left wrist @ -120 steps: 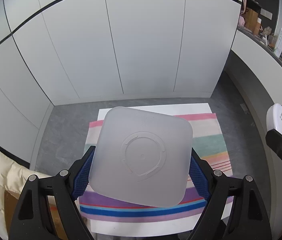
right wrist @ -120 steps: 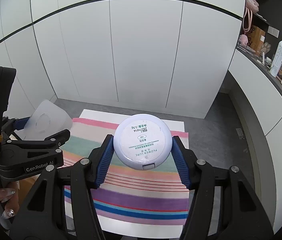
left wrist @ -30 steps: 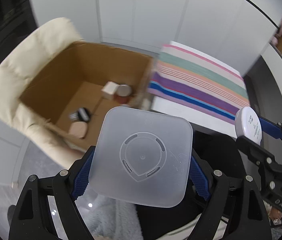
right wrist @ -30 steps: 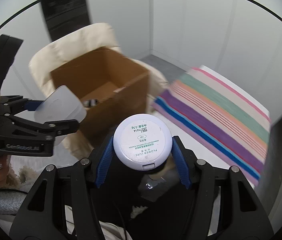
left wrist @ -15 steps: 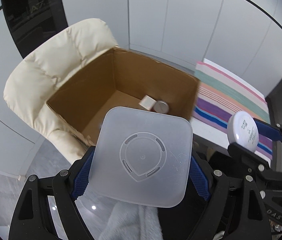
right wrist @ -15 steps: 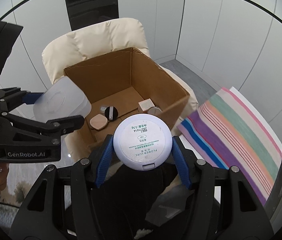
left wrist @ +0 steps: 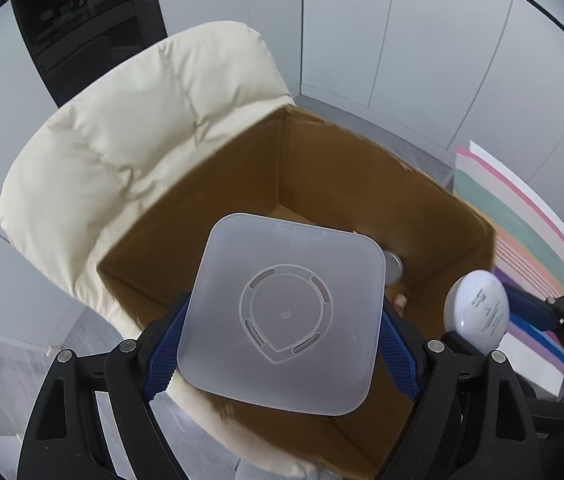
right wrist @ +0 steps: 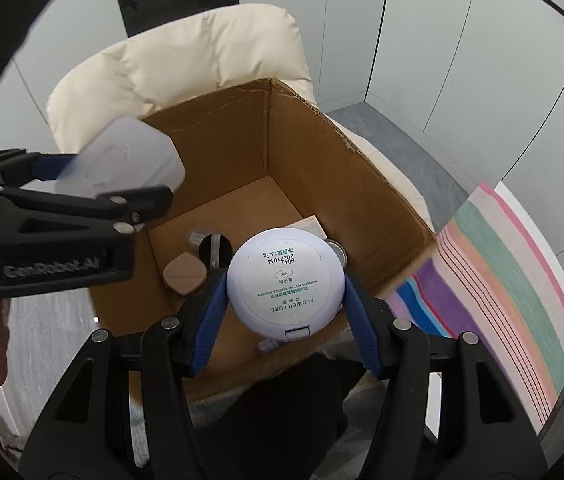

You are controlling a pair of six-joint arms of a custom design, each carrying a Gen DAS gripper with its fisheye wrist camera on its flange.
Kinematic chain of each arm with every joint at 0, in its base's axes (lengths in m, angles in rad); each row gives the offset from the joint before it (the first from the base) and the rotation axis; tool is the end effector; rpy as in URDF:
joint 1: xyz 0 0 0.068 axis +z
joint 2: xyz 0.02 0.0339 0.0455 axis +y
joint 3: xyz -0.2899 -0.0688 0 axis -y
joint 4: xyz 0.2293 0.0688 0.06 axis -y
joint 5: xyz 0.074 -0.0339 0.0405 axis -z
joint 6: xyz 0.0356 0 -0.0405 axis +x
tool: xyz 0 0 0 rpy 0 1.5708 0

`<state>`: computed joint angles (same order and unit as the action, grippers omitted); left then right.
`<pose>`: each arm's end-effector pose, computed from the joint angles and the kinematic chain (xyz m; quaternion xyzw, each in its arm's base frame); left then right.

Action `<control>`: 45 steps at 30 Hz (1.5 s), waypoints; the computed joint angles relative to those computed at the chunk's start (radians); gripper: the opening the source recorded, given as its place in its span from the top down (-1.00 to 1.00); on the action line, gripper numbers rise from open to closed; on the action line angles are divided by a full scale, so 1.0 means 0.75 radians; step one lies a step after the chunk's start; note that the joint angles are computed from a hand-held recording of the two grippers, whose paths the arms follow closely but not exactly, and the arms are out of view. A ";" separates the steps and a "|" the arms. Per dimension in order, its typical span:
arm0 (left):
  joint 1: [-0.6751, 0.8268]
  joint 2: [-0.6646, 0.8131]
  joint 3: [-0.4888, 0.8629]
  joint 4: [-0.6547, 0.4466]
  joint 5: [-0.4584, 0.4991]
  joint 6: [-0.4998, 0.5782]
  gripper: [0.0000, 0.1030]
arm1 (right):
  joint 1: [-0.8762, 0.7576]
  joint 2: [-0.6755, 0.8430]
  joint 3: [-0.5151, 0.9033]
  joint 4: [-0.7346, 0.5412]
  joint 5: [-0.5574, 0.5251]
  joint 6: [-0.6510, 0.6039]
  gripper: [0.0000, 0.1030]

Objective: Organize objects

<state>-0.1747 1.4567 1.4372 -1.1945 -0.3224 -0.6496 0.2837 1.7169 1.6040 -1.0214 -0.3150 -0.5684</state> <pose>0.2531 -0.0332 0.3561 -0.2562 0.9374 0.0746 0.2238 0.3256 0.1064 0.3364 -0.4294 0.8640 0.1212 0.2334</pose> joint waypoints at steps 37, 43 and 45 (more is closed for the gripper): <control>0.116 0.014 -0.017 0.109 0.173 0.093 -0.85 | 0.002 0.173 0.191 -0.039 0.037 0.247 -1.00; 0.086 0.034 0.019 0.084 0.220 0.145 -0.90 | -0.047 0.163 0.247 -0.122 0.085 0.320 -1.00; 0.039 0.038 0.053 0.077 0.235 0.176 -0.90 | -0.073 0.141 0.254 -0.160 0.118 0.336 -1.00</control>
